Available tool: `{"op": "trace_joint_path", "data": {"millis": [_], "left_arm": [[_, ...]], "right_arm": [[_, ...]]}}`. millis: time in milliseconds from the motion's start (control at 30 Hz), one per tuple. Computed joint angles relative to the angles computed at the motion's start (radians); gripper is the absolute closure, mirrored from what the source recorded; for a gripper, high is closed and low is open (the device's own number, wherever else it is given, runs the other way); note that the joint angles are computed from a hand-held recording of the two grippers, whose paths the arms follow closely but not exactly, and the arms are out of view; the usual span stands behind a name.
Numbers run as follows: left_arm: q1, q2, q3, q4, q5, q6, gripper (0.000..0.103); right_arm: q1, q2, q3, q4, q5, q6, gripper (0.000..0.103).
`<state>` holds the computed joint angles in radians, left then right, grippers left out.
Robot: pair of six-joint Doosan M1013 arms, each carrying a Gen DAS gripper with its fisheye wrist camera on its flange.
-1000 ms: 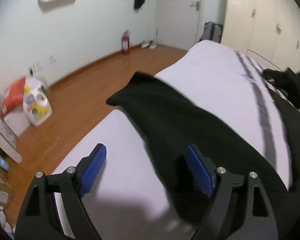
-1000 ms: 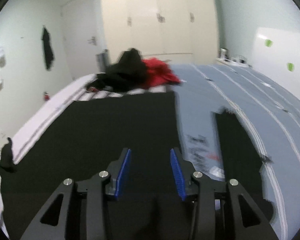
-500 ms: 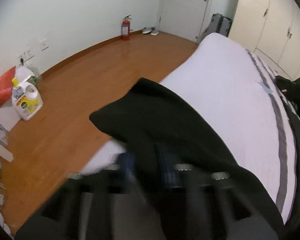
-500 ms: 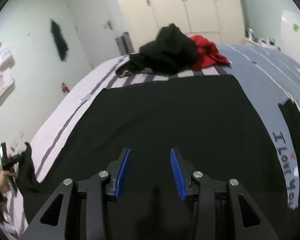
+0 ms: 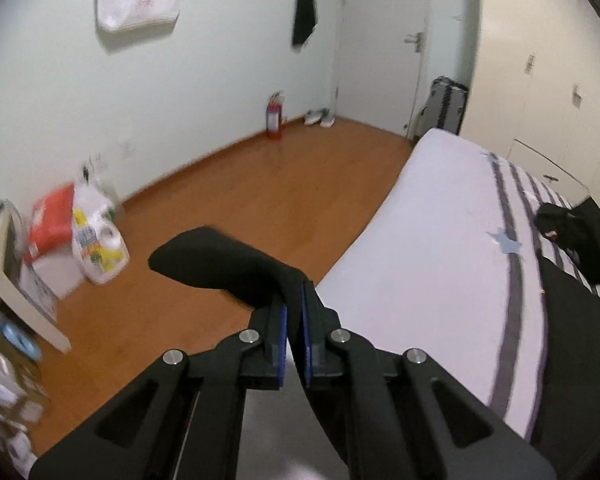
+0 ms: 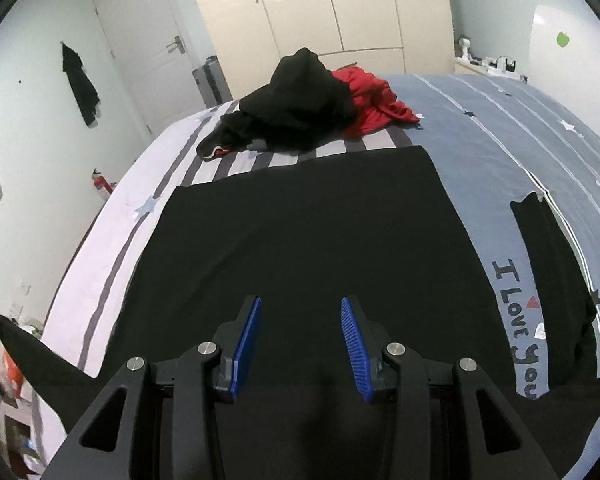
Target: Fold clothes
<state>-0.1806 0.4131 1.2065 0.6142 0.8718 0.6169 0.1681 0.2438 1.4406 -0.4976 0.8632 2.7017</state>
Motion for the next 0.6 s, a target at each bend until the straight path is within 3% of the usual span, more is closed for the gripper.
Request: {"op": "trace_joint_path", "data": {"millis": [200,467,600], "left_arm": [[-0.152,-0.02,-0.089,0.055,0.029,0.064,0.098],[-0.424,0.095,-0.28,-0.237,0.014,0.323,0.098],[-0.495,0.196,-0.371,-0.488,0.14,0.504,0.092]], "right_arm": [[-0.032,-0.048,0.041,0.078,-0.04,-0.108,0.065],[-0.097,-0.167,0.158,0.19,-0.093,-0.216,0.065],[-0.138,-0.228,0.235,0.203,-0.097,-0.158,0.063]]}}
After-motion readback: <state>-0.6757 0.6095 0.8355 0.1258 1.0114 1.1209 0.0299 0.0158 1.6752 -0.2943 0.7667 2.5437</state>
